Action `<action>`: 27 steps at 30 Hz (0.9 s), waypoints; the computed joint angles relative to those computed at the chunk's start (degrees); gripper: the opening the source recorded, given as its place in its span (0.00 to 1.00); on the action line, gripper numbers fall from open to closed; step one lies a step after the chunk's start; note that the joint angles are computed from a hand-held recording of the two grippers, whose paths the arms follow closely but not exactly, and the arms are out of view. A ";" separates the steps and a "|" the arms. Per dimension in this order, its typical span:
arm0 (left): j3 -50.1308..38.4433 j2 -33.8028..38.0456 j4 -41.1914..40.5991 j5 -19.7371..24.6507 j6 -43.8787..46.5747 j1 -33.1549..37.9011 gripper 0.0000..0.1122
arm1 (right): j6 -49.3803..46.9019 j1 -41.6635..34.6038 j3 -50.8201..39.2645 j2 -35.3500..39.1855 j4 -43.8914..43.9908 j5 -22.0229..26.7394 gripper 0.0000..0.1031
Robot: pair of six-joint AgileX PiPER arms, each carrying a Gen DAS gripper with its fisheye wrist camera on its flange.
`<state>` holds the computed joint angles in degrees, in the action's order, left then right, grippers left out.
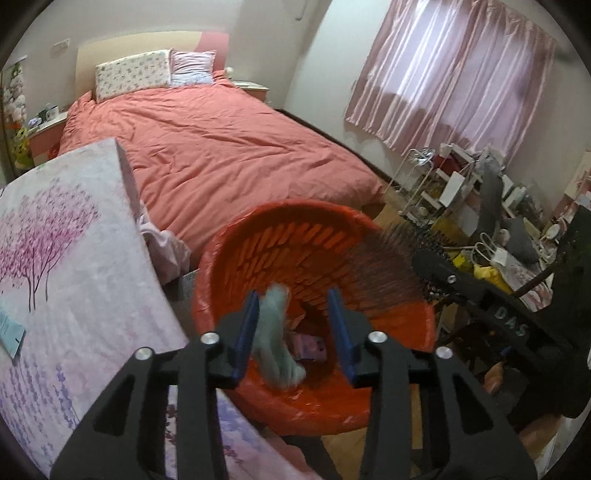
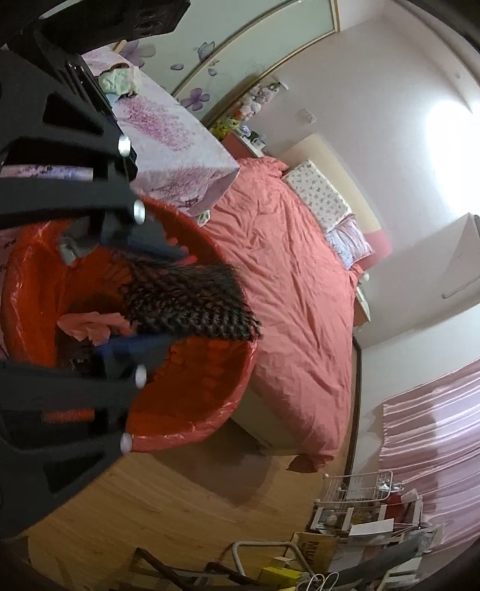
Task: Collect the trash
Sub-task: 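Open both tools to drop the cloth and mesh mat into the basket, then move both tools back over the bed toward the plaid scrunchie and sock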
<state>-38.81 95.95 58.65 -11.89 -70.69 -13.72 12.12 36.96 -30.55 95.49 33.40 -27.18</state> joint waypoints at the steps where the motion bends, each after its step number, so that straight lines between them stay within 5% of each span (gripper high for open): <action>1: 0.23 0.07 -0.91 0.17 0.98 0.47 0.40 | -0.76 0.40 0.20 0.01 1.15 -0.20 0.52; 16: 11.41 -12.20 -13.39 2.71 19.92 10.45 0.54 | -28.00 9.94 -3.82 -1.90 30.26 -0.28 0.57; 24: 16.12 -18.66 16.60 -2.31 0.06 29.54 0.56 | -42.27 17.88 -9.78 0.41 44.01 -1.74 0.57; 27: 16.55 -18.25 22.14 -6.07 -0.41 39.40 0.56 | -47.74 20.13 -12.88 2.03 48.55 -1.70 0.57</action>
<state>-22.27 77.70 80.79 -17.96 -71.10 25.67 -35.62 57.09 -43.43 97.53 81.95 -28.88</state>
